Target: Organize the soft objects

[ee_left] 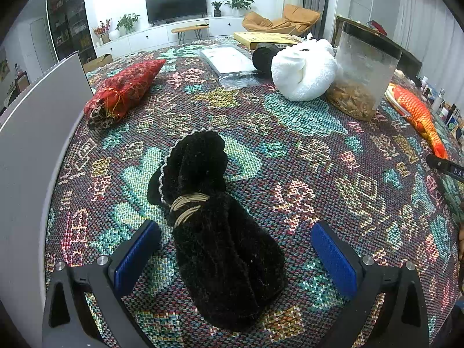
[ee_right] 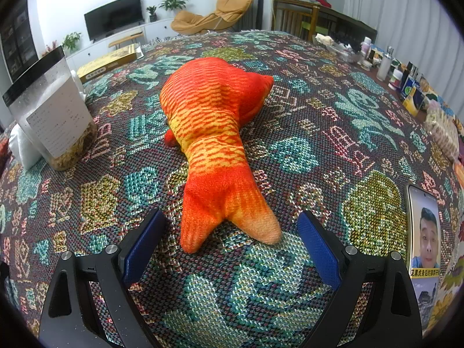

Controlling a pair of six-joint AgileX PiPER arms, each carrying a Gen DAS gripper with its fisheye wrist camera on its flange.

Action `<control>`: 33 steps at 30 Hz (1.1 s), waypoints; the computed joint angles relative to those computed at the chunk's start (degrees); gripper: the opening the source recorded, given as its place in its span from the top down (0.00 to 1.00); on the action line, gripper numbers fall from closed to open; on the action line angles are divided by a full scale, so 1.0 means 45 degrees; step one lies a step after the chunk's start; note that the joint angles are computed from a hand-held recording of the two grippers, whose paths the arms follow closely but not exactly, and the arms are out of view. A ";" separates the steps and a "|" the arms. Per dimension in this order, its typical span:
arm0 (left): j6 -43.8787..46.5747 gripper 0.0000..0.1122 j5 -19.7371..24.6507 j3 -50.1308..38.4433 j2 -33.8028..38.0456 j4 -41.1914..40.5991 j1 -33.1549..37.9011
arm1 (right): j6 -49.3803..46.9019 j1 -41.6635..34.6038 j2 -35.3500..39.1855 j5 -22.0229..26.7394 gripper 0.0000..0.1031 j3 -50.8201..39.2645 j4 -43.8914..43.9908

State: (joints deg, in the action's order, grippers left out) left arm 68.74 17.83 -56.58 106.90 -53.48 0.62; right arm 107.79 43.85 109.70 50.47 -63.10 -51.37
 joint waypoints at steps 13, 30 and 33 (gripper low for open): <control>-0.5536 0.16 0.1134 -0.1123 -0.0026 0.6007 -0.0563 | -0.2356 -0.1602 -0.1974 -0.1778 0.09 0.0518 0.0387; -0.1609 0.70 0.7113 -0.2640 -0.1467 0.0431 0.3237 | -0.8596 -0.2828 -0.0541 0.0764 0.65 -0.4897 0.2831; -0.1433 0.70 0.8665 -0.3123 -0.2015 0.0080 0.4525 | -0.9157 -0.1131 -0.0651 0.1651 0.65 -0.6818 0.2687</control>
State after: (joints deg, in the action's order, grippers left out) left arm 62.28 56.83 -70.63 97.83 -53.12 20.98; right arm 66.58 38.76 106.77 57.90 -93.78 -39.28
